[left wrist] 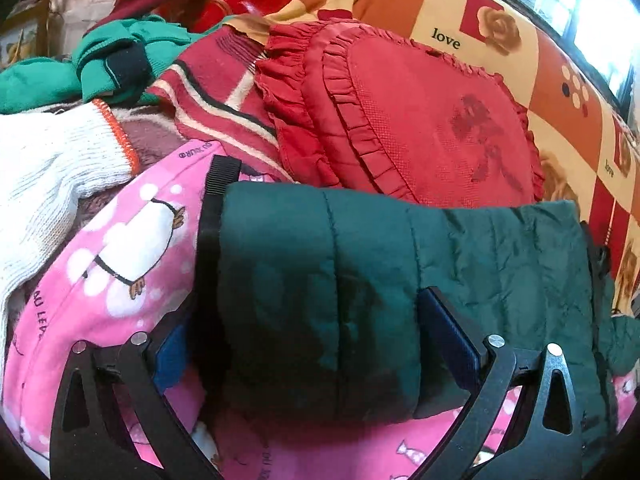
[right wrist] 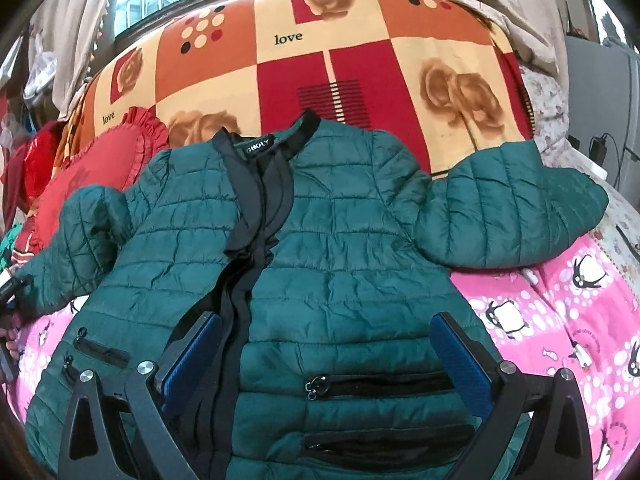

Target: Fold large clothes

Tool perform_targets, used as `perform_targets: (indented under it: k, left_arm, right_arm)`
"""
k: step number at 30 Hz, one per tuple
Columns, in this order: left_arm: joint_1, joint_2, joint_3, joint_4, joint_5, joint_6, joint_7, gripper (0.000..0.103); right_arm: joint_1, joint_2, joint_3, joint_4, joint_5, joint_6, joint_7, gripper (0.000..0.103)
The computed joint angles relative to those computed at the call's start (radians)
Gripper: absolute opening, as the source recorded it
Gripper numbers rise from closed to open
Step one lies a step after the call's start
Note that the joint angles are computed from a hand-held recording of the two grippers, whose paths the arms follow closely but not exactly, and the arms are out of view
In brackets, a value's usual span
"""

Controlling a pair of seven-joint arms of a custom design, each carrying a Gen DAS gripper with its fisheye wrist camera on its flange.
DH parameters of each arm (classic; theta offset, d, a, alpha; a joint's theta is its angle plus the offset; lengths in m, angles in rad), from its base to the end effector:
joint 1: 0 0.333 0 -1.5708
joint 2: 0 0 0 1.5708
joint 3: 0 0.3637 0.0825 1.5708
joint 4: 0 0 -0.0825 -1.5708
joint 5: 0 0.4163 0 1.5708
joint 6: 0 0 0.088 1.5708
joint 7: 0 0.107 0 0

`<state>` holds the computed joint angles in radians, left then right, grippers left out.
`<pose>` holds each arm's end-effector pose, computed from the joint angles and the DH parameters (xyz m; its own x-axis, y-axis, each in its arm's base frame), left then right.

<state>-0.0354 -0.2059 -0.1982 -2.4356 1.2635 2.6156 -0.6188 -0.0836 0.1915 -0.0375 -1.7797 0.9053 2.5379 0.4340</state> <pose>0.4798 -0.1383 0.4350 0.6569 -0.6770 0.3319 -0.3093 -0.6434 -0.7002 0.6897 -0.0912 0.5411 0.4195 -0.9047 -0.0746 -0.6123 -0.2214 -0.7590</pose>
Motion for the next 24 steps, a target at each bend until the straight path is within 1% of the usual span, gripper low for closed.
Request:
perform_targets:
  k: [1, 2, 3, 4, 5, 7, 10, 14, 17, 18, 20, 21, 22, 23, 24]
  left_arm:
    - [0.007, -0.014, 0.004, -0.014, 0.04, 0.039, -0.059, 0.059]
    - [0.017, -0.028, 0.01, -0.03, 0.08, 0.087, -0.126, 0.049]
    - [0.021, -0.047, 0.005, -0.047, 0.11, 0.101, -0.188, 0.038]
    - [0.021, -0.067, -0.007, -0.059, 0.14, 0.097, -0.235, 0.032]
    - [0.018, -0.089, -0.019, -0.07, 0.181, 0.096, -0.272, 0.028]
    - [0.006, -0.113, -0.03, -0.073, 0.224, 0.101, -0.29, 0.02]
    - [-0.012, -0.135, -0.038, -0.071, 0.283, 0.105, -0.303, 0.019]
    - [-0.027, -0.116, -0.02, -0.071, 0.18, 0.118, -0.182, 0.019]
    - [-0.024, -0.112, -0.026, -0.08, 0.107, 0.081, -0.139, 0.02]
    - [-0.023, -0.115, -0.029, -0.087, 0.083, 0.063, -0.138, 0.023]
    - [-0.024, -0.114, -0.031, -0.095, 0.017, 0.025, -0.115, 0.039]
    - [-0.025, -0.111, -0.033, -0.097, -0.014, 0.004, -0.099, 0.057]
    - [-0.027, -0.108, -0.033, -0.099, -0.045, -0.011, -0.082, 0.071]
    - [-0.023, -0.106, -0.031, -0.105, -0.045, -0.002, -0.088, 0.071]
    - [-0.015, -0.104, -0.035, -0.109, -0.01, 0.012, -0.11, 0.071]
  right_arm:
    - [0.0, 0.001, -0.001, 0.002, 0.0, -0.001, 0.007, 0.103]
    - [-0.002, 0.003, -0.002, 0.004, 0.001, -0.005, 0.013, 0.103]
    - [-0.003, 0.003, -0.003, 0.005, 0.001, -0.01, 0.018, 0.103]
    - [-0.004, 0.003, -0.002, 0.004, 0.005, -0.012, 0.017, 0.103]
    - [-0.004, 0.003, -0.002, 0.002, 0.005, -0.008, 0.016, 0.103]
    - [-0.007, 0.003, -0.001, 0.0, 0.013, -0.01, 0.011, 0.103]
    - [-0.006, 0.006, -0.005, 0.002, -0.002, -0.016, 0.025, 0.103]
    - [-0.008, 0.008, -0.005, 0.0, -0.003, -0.006, 0.024, 0.103]
    - [-0.01, 0.009, -0.005, 0.0, -0.005, -0.004, 0.026, 0.103]
    - [-0.01, 0.009, -0.006, 0.0, -0.007, -0.002, 0.027, 0.103]
    - [-0.01, 0.01, -0.006, -0.001, -0.01, -0.002, 0.03, 0.103]
    - [-0.01, 0.009, -0.006, -0.001, -0.013, -0.001, 0.032, 0.103]
    - [-0.009, 0.009, -0.006, -0.001, -0.018, -0.001, 0.034, 0.103]
    - [-0.008, 0.01, -0.006, -0.001, -0.022, -0.003, 0.036, 0.103]
    - [-0.008, 0.011, -0.006, -0.001, -0.025, -0.003, 0.037, 0.103]
